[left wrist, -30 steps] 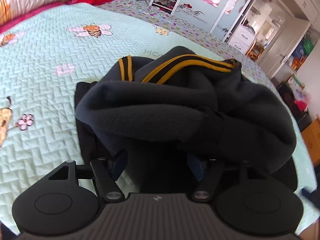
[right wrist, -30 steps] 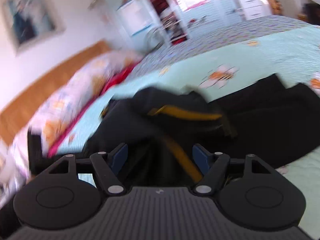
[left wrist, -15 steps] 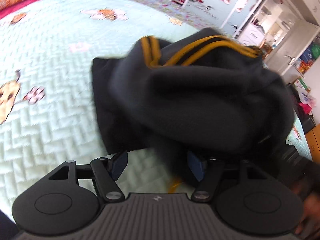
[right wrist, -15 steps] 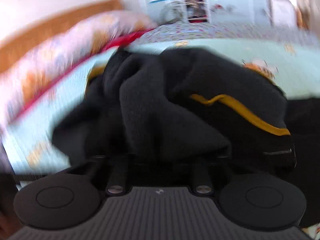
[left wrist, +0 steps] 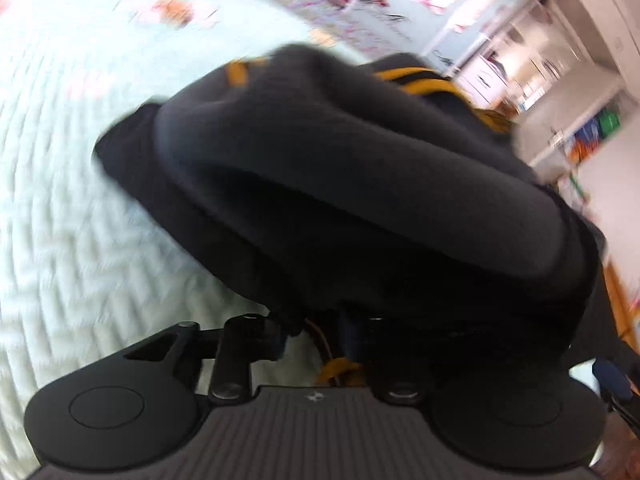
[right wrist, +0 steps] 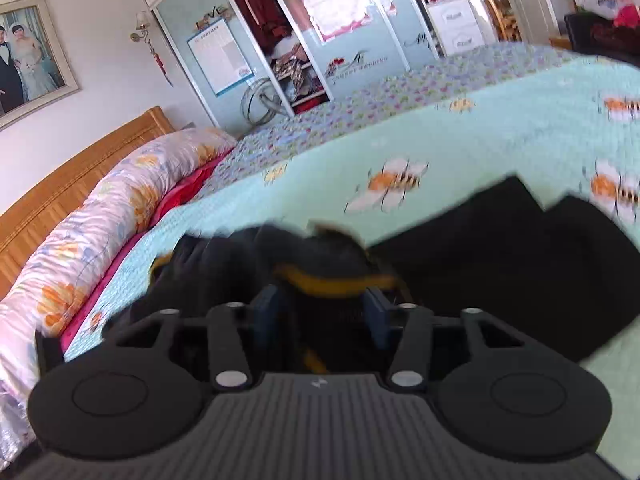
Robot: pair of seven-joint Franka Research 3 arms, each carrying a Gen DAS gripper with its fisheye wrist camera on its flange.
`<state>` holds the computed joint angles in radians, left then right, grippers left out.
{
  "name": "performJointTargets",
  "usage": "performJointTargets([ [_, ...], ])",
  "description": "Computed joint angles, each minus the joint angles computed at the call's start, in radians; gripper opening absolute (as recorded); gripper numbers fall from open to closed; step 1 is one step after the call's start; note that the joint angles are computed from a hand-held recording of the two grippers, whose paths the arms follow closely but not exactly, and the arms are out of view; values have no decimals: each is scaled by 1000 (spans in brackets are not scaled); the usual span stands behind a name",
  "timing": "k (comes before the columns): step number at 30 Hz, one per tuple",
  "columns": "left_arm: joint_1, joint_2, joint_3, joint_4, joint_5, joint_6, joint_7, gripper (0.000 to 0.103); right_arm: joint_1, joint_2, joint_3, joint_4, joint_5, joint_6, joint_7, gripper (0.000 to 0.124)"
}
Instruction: Fold clothes
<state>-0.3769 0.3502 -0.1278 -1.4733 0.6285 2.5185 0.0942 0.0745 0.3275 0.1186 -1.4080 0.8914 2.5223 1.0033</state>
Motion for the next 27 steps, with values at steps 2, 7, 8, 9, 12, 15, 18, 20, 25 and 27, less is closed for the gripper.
performJointTargets([
  [2,-8,17,-1,39,13,-21,36,18,-4,-14,18,-19,27,-32,-51,57],
  [7,-15,-4,9,22,37,7,10,12,30,-14,44,-31,26,-128,-234,72],
  [8,-14,-7,8,20,40,11,8,12,47,-18,47,-44,15,-129,-278,74],
  [9,-13,-8,7,22,40,9,10,12,70,-20,51,-66,-2,-97,-336,75],
  [12,0,0,0,37,17,10,32,12,176,-6,44,-130,-130,118,-434,75],
  [15,2,14,-2,58,-4,11,48,11,301,77,-22,-136,-404,354,-400,73],
  [18,5,3,3,34,-9,38,39,12,341,151,-71,-65,-551,362,-315,38],
  [20,12,-12,7,2,-7,76,22,12,281,141,-14,-43,-514,310,-294,26],
  [25,-5,-83,18,-91,67,169,-84,14,82,54,165,-45,-198,205,-437,18],
  [27,-20,-133,23,-158,137,206,-183,25,25,0,190,-55,-51,138,-505,18],
])
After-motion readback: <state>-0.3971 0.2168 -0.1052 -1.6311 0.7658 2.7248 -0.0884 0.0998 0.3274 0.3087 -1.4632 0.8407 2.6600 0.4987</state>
